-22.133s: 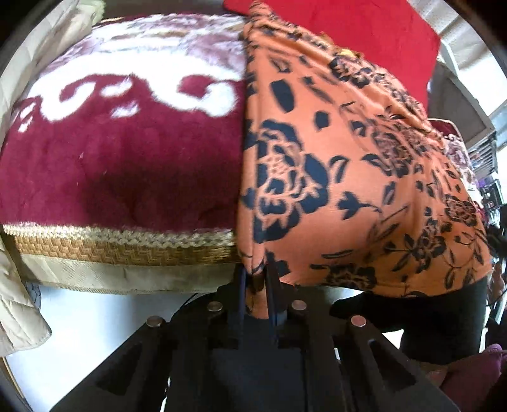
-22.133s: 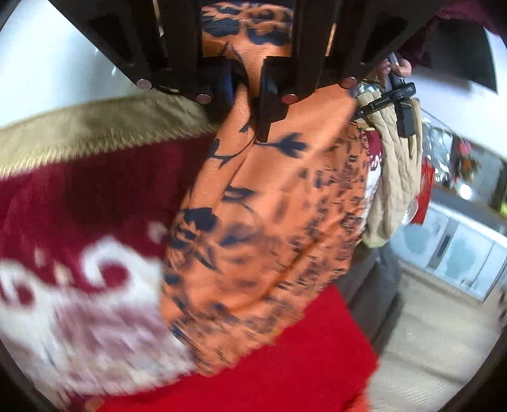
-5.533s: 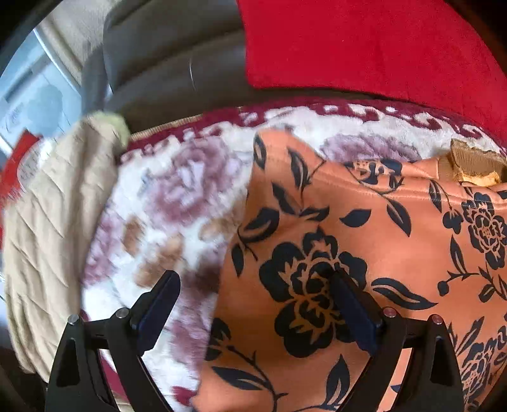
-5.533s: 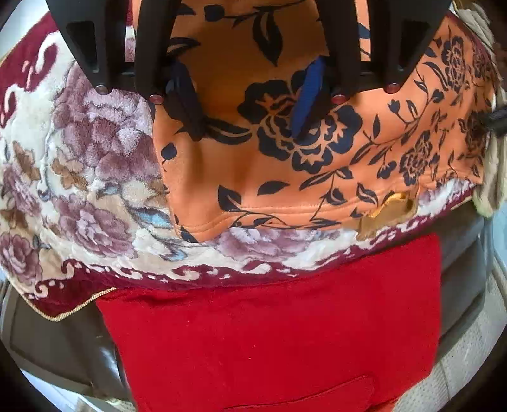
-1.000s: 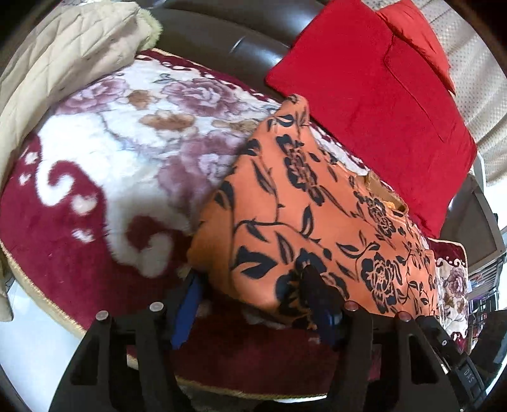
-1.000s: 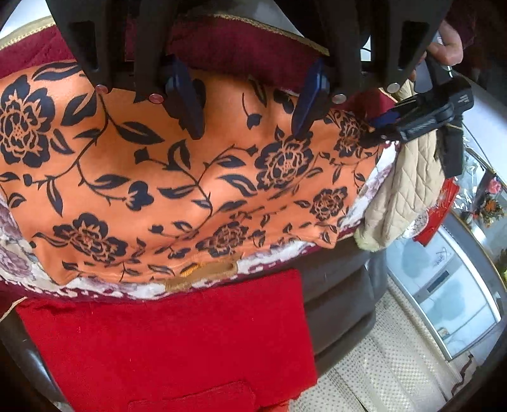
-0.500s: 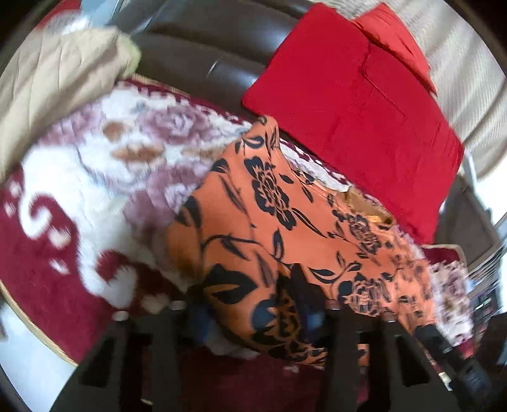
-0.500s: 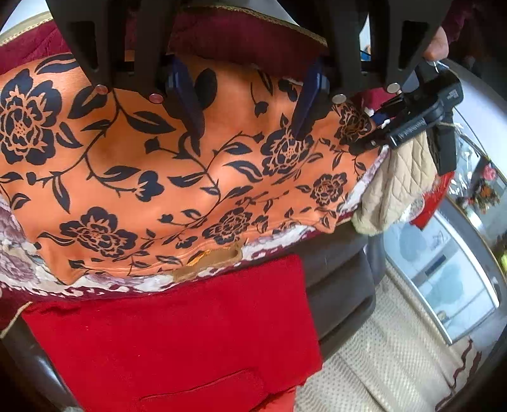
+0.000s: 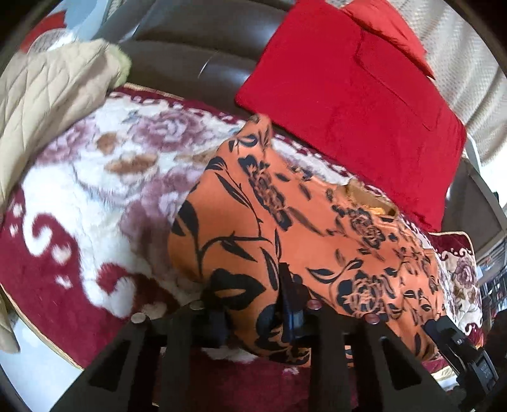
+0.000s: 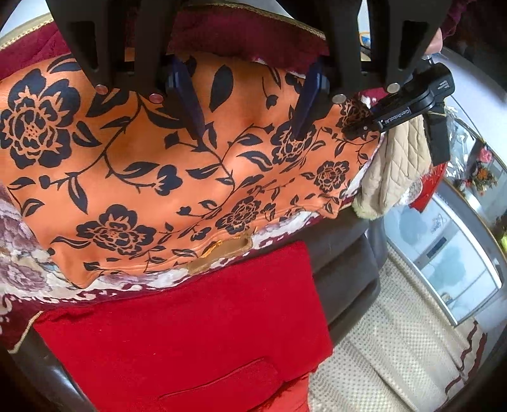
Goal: Fold small clothes
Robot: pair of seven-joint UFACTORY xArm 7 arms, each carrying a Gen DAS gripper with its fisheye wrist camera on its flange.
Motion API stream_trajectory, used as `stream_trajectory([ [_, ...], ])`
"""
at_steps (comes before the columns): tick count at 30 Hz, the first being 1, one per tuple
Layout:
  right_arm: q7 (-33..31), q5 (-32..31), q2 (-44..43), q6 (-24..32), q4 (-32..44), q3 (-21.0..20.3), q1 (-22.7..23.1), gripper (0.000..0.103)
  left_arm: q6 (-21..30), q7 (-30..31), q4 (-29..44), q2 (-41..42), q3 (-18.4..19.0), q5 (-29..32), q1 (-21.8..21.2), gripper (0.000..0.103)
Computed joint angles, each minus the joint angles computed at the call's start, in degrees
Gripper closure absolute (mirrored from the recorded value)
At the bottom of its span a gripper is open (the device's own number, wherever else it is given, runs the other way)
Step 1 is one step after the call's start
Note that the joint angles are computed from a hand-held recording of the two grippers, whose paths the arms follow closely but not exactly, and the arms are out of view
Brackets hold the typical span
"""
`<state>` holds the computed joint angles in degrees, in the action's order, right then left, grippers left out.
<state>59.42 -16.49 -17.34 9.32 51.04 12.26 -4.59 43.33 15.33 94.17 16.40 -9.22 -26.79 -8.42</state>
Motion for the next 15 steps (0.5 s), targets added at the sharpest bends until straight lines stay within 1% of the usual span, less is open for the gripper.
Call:
stream_trajectory([
  [2,0.54,0.96,-0.48,-1.14,-0.86,-0.54,0.14,0.042,0.07,1.1,0.54,-0.75,-0.24,0.62,-0.29,0.078],
  [5,2.1,2.96,-2.13,-4.11,-3.27,-1.0,-0.73,0.042,-0.09,5.0,1.44,-2.6,-1.08,0.95,-1.12,0.08],
  [8,3.93,3.18,-5.57,-4.15,-6.03,0.38,-4.85,0.042,1.05,7.52,4.71,-2.7,-1.84,1.02,-2.64,0.081],
  [10,4.8,3.87,-8.49,-4.43,-8.48,0.3,-6.99,0.042,1.94,9.53,7.51,-2.46,-2.69,1.16,-4.16,0.081],
  [13,5.92,5.54,-14.4,-5.62,-12.97,0.05,-11.16,0.042,4.42,11.59,12.4,-1.25,-4.19,2.52,-7.61,0.083],
  [15,6.11,6.58,-18.38,-5.78,-15.57,-0.01,-13.89,0.042,6.22,13.59,14.98,-0.41,-5.73,2.14,-10.07,0.088],
])
